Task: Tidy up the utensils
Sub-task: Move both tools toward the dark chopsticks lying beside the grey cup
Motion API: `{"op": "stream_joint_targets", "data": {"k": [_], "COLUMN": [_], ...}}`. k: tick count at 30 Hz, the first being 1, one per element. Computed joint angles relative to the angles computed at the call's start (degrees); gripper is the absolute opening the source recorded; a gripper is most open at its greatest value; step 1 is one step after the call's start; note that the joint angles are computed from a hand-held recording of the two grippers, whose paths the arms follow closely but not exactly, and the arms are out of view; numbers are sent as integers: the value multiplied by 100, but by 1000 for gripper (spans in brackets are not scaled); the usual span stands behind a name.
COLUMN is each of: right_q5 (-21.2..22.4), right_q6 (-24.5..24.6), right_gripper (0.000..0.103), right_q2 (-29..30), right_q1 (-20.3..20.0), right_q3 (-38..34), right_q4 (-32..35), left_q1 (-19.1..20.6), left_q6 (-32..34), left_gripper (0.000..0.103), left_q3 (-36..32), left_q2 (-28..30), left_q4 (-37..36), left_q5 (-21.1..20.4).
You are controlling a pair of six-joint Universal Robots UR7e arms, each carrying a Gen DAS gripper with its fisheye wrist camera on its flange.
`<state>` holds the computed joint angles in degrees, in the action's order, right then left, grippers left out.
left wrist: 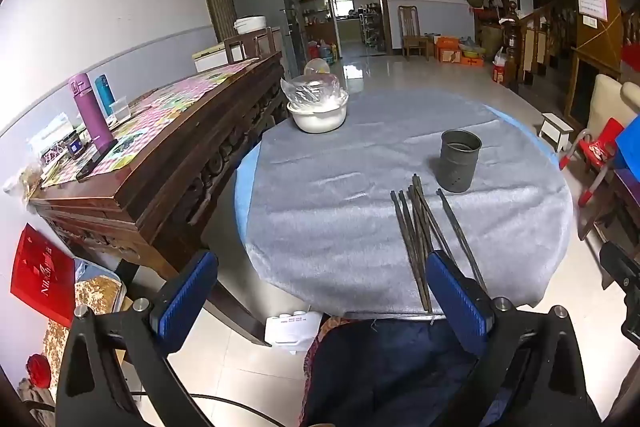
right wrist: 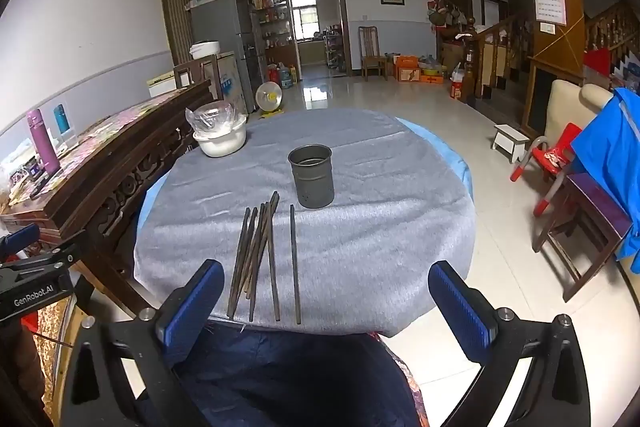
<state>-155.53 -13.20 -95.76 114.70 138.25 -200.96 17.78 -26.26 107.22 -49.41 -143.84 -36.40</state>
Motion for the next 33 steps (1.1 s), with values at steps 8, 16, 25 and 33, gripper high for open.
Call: {"op": "stream_joint_targets", "data": {"k": [8,16,25,33], "right_q5": [12,141,254,282], "right_q6": [75,-51,132,245], "right_gripper": [103,103,103,103], "right_q2": [0,-65,-210,-246], "right_q1": [-33,-160,-231,-252], "right_q3": [2,32,52,72], "right_q4": [27,-54,217,318], "left_q1": [-11,-11,-16,-7], "left_q6": [61,92,76,116], "left_gripper": [103,103,103,103], "left_q3": [3,-2,-8,-23], "left_q2": [5,14,18,16], "left_q4": [-16,-42,-19,-6], "left_q5": [-56,-71,-71,-106]}}
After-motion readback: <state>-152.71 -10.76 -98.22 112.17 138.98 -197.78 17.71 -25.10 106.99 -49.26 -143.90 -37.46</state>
